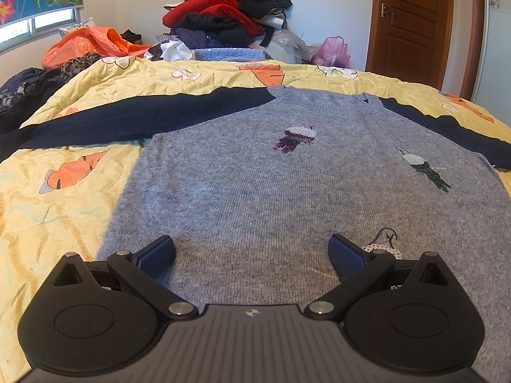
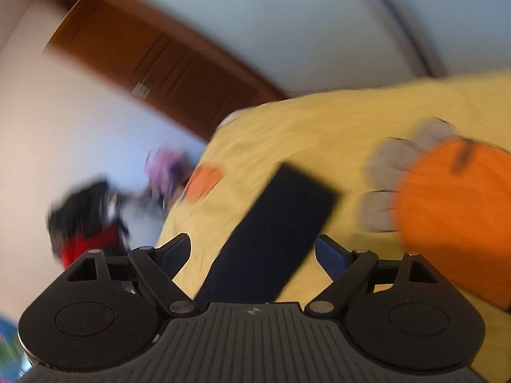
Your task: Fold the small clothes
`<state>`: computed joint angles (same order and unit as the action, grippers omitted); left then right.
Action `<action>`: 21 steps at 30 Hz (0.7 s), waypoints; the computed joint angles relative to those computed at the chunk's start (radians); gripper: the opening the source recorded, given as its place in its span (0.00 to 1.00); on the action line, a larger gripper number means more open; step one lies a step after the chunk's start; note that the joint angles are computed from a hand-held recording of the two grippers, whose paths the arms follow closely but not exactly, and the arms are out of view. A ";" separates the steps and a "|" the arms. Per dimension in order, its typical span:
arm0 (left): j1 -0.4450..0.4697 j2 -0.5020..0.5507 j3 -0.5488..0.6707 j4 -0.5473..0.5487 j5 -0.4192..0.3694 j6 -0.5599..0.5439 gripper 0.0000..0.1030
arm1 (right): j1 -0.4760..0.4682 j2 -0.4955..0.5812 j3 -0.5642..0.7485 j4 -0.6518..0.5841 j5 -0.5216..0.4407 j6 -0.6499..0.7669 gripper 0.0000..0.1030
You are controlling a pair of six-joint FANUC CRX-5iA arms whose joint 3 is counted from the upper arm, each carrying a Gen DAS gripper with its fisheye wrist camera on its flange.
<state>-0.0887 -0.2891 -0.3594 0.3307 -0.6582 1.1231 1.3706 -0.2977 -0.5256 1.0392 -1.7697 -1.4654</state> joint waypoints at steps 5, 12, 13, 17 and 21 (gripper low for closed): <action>0.000 0.001 0.000 0.001 0.000 0.000 1.00 | 0.014 -0.041 -0.096 -0.023 0.015 -0.159 0.71; -0.004 0.004 0.004 -0.001 -0.001 0.005 1.00 | -0.140 -0.037 -0.089 0.018 0.110 0.017 0.59; -0.003 0.004 0.004 -0.001 -0.001 0.005 1.00 | -0.160 -0.030 -0.075 0.008 0.132 0.072 0.45; -0.004 0.005 0.004 -0.001 -0.001 0.005 1.00 | -0.186 0.024 -0.002 -0.047 0.110 0.176 0.12; -0.003 0.005 0.004 -0.001 -0.001 0.005 1.00 | -0.200 0.147 0.097 0.160 0.182 0.291 0.12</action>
